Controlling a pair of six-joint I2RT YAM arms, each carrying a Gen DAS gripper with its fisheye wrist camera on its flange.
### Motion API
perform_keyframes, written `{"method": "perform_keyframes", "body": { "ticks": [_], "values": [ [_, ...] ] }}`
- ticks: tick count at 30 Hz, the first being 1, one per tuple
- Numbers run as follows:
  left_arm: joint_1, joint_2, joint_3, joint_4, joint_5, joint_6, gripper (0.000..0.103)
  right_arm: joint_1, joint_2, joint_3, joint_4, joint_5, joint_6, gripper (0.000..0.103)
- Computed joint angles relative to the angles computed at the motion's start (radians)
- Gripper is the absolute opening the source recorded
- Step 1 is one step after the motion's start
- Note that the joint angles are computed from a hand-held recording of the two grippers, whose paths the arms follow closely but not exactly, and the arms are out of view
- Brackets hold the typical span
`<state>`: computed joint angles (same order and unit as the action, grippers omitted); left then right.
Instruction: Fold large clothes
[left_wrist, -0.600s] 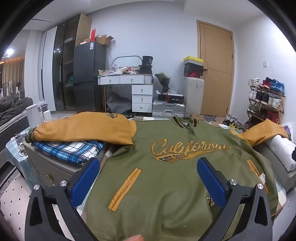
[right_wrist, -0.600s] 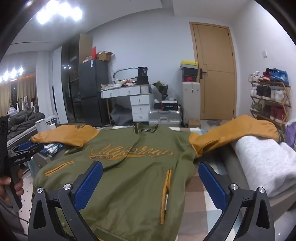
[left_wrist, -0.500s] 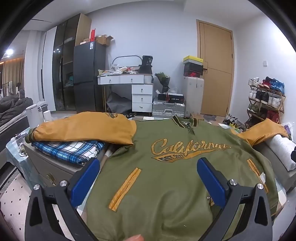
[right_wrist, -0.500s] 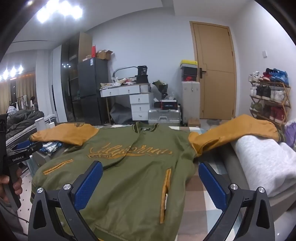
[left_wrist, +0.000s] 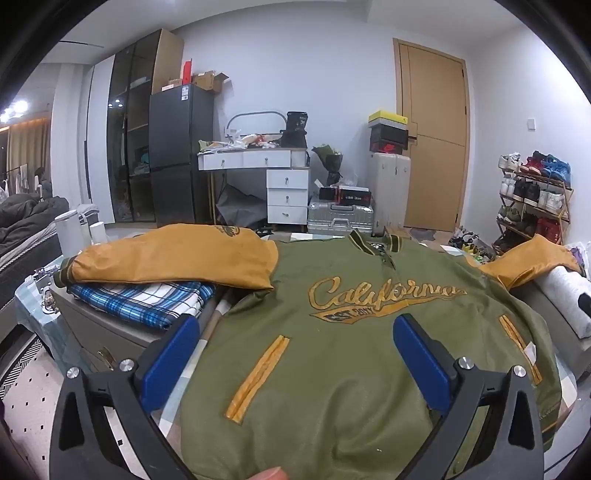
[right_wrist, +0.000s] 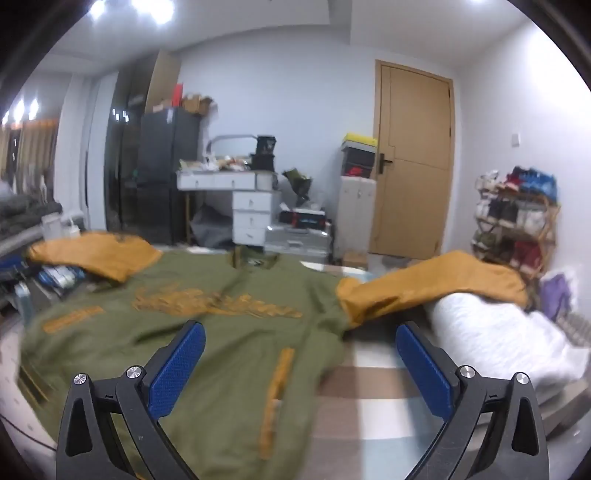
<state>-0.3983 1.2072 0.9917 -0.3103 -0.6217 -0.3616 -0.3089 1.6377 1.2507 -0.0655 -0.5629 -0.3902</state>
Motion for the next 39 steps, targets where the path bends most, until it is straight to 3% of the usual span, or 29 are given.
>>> {"method": "perform_keyframes", "body": {
  "ticks": [4,10,24,31,39],
  "values": [
    [0.007,0.005,0.0,0.005,-0.002,-0.002,0.102,-0.032,0.064,0.102,-0.118,-0.024,0.03,0.103],
    [0.003,0.013,-0.005,0.024,-0.005,0.006,0.102,-0.053,0.079,0.155,-0.175,-0.072,0.099,0.103],
    [0.036,0.031,-0.001,0.057,0.047,0.004,0.102,-0.001,0.028,0.132,-0.166,-0.045,0.086,0.103],
    [0.05,0.08,0.067,-0.02,0.08,0.008,0.102,0.025,0.058,0.193,-0.203,-0.033,0.103,0.103],
    [0.015,0.118,0.103,-0.028,0.027,0.081,0.102,0.04,0.116,0.255,-0.236,-0.025,0.098,0.103]
  ]
}}
